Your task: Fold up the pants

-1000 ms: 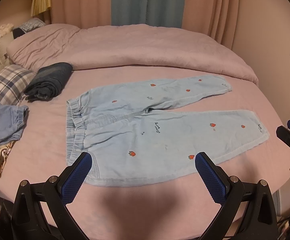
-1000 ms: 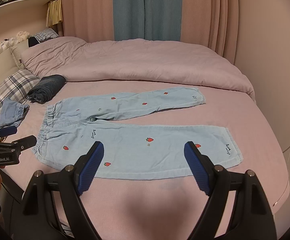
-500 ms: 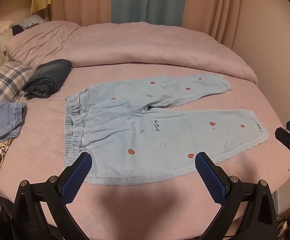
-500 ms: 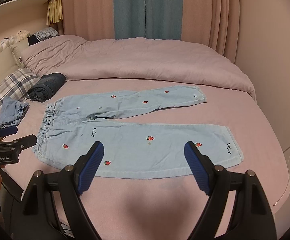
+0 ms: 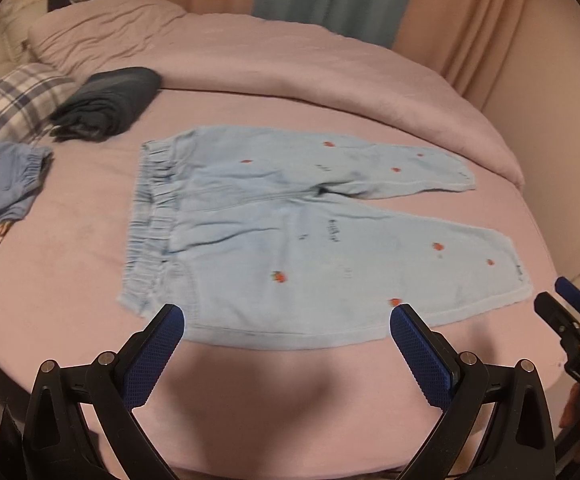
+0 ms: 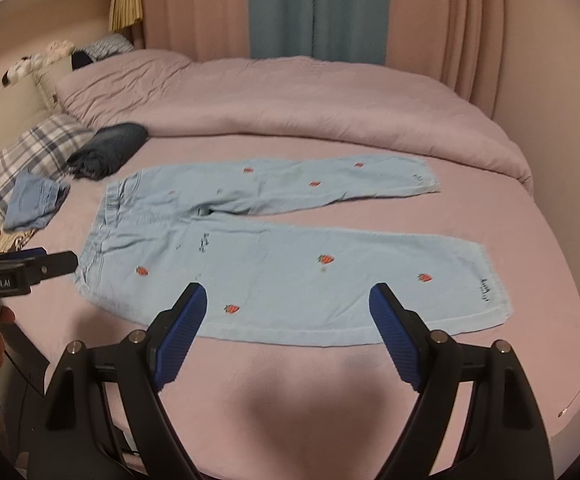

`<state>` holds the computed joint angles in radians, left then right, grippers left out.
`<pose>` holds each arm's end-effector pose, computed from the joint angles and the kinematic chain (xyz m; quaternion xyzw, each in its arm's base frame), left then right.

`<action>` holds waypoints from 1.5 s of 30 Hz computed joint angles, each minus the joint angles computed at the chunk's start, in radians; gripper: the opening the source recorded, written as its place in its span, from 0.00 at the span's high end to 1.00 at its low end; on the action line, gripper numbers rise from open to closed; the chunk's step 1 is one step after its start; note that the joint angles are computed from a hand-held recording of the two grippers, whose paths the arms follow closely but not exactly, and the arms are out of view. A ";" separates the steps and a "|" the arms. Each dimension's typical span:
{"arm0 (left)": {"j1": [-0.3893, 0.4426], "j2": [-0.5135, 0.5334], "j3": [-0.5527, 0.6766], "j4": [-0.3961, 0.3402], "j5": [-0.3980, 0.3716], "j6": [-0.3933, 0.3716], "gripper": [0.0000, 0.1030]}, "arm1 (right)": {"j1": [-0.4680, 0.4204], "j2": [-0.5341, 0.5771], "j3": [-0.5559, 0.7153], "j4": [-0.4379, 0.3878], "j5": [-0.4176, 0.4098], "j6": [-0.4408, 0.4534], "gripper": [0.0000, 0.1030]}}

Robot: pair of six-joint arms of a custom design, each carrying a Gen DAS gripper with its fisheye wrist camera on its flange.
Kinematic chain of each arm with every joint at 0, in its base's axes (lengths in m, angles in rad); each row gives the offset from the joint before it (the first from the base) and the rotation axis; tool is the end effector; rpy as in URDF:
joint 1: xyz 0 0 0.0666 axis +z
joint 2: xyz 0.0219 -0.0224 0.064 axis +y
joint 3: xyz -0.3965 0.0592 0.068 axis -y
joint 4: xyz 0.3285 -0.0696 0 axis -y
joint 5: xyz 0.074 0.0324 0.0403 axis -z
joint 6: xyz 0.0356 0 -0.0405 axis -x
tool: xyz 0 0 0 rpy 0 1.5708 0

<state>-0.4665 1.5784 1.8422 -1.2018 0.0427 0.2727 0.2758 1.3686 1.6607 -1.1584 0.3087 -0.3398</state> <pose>0.4231 -0.2152 0.5238 0.0985 0.9450 -0.1313 0.2827 0.3814 0.0963 0.5449 0.0827 0.9253 -0.0342 0.3686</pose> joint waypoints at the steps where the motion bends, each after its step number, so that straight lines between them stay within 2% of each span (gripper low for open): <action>1: 0.009 -0.004 -0.008 0.005 0.011 0.004 0.01 | 0.001 0.005 0.001 -0.001 -0.003 0.001 0.18; 8: 0.076 -0.052 -0.101 0.057 0.042 0.035 0.01 | 0.009 0.032 -0.001 -0.013 -0.022 0.014 0.18; 11: 0.111 -0.074 -0.144 0.083 0.072 0.060 0.01 | 0.015 0.032 -0.012 0.013 -0.044 0.042 0.18; 14: 0.157 -0.084 -0.189 0.088 0.120 0.121 0.01 | 0.038 0.033 -0.043 0.075 -0.078 0.119 0.18; 16: 0.194 -0.093 -0.234 0.105 0.179 0.167 0.01 | 0.057 0.044 -0.058 0.094 -0.101 0.173 0.18; 19: 0.237 -0.107 -0.298 0.151 0.260 0.234 0.01 | 0.089 0.077 -0.081 0.117 -0.147 0.234 0.18; 22: 0.252 -0.094 -0.331 0.205 0.291 0.290 0.01 | 0.121 0.111 -0.100 0.161 -0.175 0.298 0.19; 24: 0.254 -0.076 -0.341 0.227 0.323 0.320 0.01 | 0.146 0.148 -0.105 0.183 -0.163 0.351 0.20; 25: 0.254 -0.068 -0.344 0.230 0.332 0.329 0.01 | 0.158 0.169 -0.105 0.189 -0.147 0.371 0.24; 28: 0.244 -0.046 -0.358 0.257 0.317 0.364 0.03 | 0.172 0.223 -0.093 0.174 -0.115 0.416 0.38; 31: 0.247 -0.022 -0.373 0.300 0.312 0.396 0.08 | 0.167 0.236 -0.107 0.197 -0.117 0.437 0.38; 34: 0.238 -0.006 -0.363 0.342 0.259 0.412 0.10 | 0.157 0.245 -0.125 0.219 -0.109 0.466 0.39; 35: 0.237 0.005 -0.351 0.342 0.243 0.412 0.14 | 0.154 0.248 -0.134 0.230 -0.109 0.474 0.40; 36: 0.234 0.019 -0.329 0.325 0.218 0.410 0.31 | 0.148 0.253 -0.145 0.253 -0.117 0.481 0.42; 37: 0.234 0.032 -0.310 0.308 0.195 0.408 0.57 | 0.141 0.258 -0.151 0.279 -0.133 0.480 0.48; 38: 0.237 0.046 -0.292 0.290 0.181 0.411 0.72 | 0.135 0.265 -0.146 0.289 -0.151 0.471 0.53; 39: 0.247 0.059 -0.279 0.273 0.196 0.418 0.83 | 0.131 0.275 -0.135 0.293 -0.163 0.456 0.69; 40: 0.258 0.061 -0.280 0.277 0.224 0.432 0.83 | 0.129 0.285 -0.121 0.293 -0.172 0.446 0.81; 42: 0.271 0.033 -0.303 0.299 0.244 0.429 0.85 | 0.127 0.307 -0.089 0.285 -0.183 0.436 0.87; 45: 0.270 -0.025 -0.343 0.324 0.210 0.371 0.85 | 0.142 0.288 -0.072 0.258 -0.182 0.451 0.88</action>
